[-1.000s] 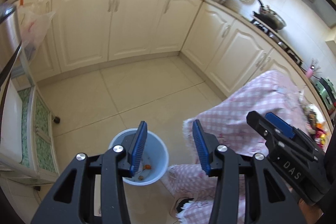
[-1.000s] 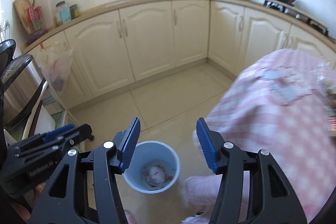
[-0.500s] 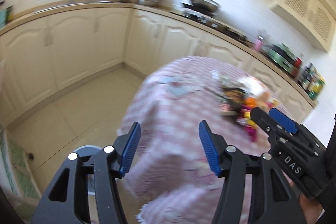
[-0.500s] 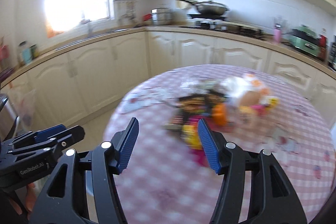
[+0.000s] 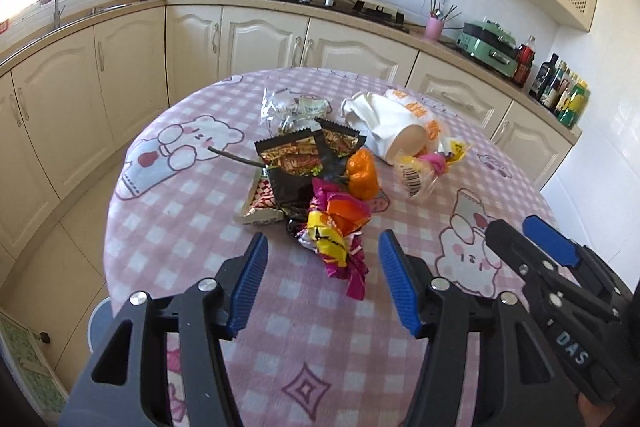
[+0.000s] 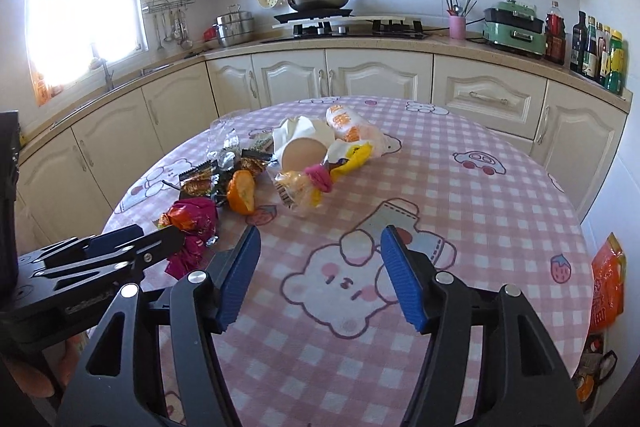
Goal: Collect trash
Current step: 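Grasp the candy wrappers with the left tool while the right tool grasps the stick with orange peel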
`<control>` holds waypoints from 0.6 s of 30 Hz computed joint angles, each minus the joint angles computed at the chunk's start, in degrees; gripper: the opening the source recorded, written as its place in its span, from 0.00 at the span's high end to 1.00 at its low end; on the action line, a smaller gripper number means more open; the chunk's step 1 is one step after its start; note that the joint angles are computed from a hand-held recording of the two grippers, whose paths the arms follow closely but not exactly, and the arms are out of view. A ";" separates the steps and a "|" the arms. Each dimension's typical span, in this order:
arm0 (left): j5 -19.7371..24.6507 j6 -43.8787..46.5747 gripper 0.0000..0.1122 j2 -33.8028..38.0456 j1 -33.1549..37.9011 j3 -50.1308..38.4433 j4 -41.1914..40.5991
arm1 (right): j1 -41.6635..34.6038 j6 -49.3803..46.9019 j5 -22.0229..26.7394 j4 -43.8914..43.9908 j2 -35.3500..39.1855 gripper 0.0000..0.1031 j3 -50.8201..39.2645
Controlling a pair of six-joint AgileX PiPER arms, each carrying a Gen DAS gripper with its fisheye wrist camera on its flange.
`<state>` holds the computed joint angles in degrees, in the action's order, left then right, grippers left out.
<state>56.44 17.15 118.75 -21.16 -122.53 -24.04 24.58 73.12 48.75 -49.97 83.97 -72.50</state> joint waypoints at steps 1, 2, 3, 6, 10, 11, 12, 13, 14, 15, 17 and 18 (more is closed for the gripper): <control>0.18 -0.46 0.50 0.71 -0.32 -0.89 0.17 | 0.50 0.30 0.28 0.00 -0.39 0.41 0.52; 1.02 -0.90 0.50 1.68 -0.57 -2.44 0.48 | 0.39 -0.11 0.33 0.38 0.04 0.41 -0.09; 1.68 -1.37 0.52 2.58 -0.86 -3.98 1.04 | 0.01 -0.51 0.03 0.81 -0.04 0.41 0.01; 4.99 -2.07 0.68 5.85 -1.50 -9.58 1.65 | -0.81 -1.75 -0.82 2.18 0.93 0.40 -1.17; 5.19 -0.08 0.74 6.33 -1.28 -10.39 -0.69 | -1.24 -3.10 -0.97 3.15 1.63 0.40 -2.46; 3.84 1.54 0.74 5.03 -0.86 -8.13 -2.95 | -1.29 -3.26 -0.96 3.18 1.78 0.40 -2.80; 2.82 3.17 0.74 3.83 -0.35 -6.25 -4.92 | -1.28 -3.37 -0.91 3.08 1.97 0.40 -3.19; 1.31 4.83 0.74 2.02 0.33 -3.69 -6.92 | -1.31 -3.59 -0.95 3.21 2.13 0.40 -3.50; -0.10 6.25 0.74 0.43 1.09 -1.57 -8.73 | -1.42 -4.18 -1.11 3.73 2.39 0.40 -3.99; -1.13 7.05 0.74 -0.71 1.71 -0.26 -9.92 | -1.71 -5.19 -1.58 4.70 2.75 0.40 -4.58; -2.90 6.99 0.74 -2.43 2.81 1.17 -10.04 | -2.30 -7.79 -2.14 7.03 4.16 0.40 -6.67; -3.91 7.09 0.74 -3.15 3.57 1.75 -9.78 | -2.37 -9.11 -2.22 7.93 5.22 0.40 -8.12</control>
<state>52.53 24.24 115.60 -17.59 -120.78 -33.82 22.21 64.01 46.53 -42.05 89.19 -80.62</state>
